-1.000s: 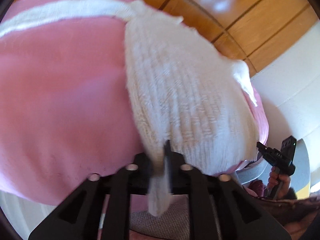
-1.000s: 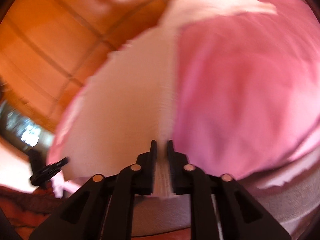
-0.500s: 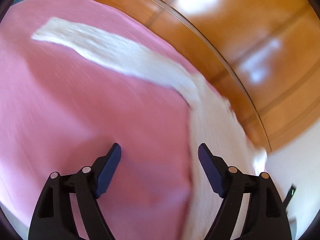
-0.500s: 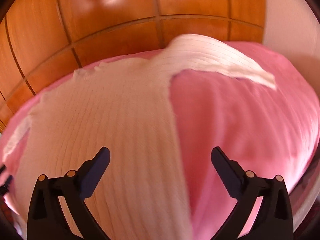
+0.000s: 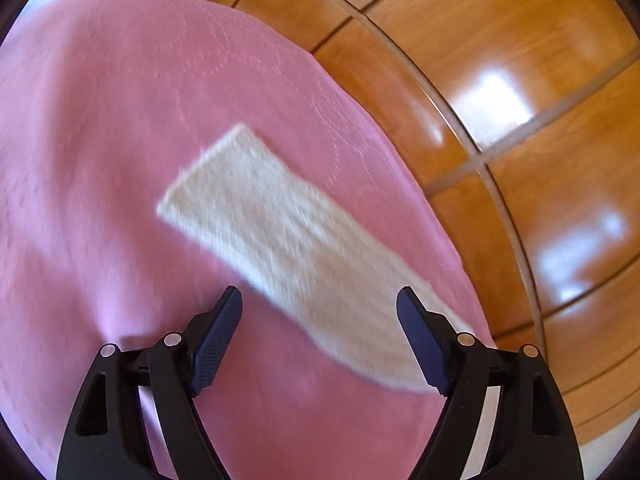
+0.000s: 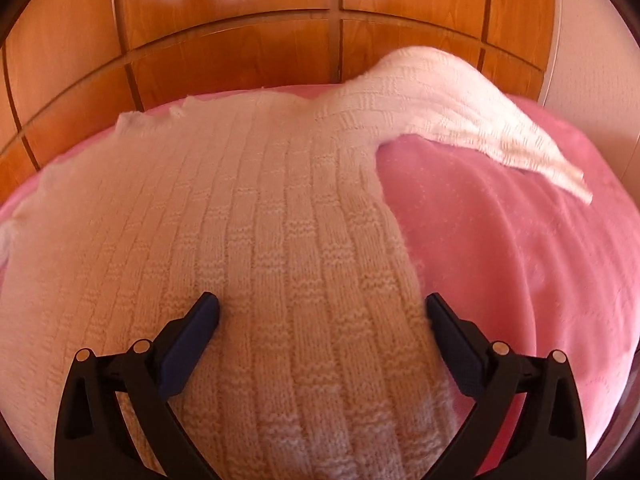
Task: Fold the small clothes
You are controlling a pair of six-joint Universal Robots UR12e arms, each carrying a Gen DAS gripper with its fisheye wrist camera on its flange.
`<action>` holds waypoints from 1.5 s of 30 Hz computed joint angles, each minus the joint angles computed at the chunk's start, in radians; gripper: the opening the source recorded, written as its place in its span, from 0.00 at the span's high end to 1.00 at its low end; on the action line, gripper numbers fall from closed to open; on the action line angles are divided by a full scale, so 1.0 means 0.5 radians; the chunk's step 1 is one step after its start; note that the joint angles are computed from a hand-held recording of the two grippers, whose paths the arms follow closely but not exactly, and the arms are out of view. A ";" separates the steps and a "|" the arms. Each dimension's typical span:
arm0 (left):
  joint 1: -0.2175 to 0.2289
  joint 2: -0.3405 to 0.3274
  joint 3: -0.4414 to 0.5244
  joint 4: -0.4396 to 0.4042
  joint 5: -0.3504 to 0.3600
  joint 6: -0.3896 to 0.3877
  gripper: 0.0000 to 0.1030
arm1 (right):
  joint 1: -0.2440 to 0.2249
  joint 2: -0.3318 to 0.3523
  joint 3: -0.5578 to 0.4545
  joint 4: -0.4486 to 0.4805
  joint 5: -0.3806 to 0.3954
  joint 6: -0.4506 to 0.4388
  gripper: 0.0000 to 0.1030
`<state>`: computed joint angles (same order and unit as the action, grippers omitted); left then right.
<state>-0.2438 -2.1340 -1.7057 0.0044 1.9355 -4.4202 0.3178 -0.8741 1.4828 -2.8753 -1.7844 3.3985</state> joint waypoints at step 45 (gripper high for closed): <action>-0.414 -0.938 1.907 -0.709 -0.322 1.580 0.94 | 0.006 -0.006 0.028 -0.063 -0.013 0.051 0.02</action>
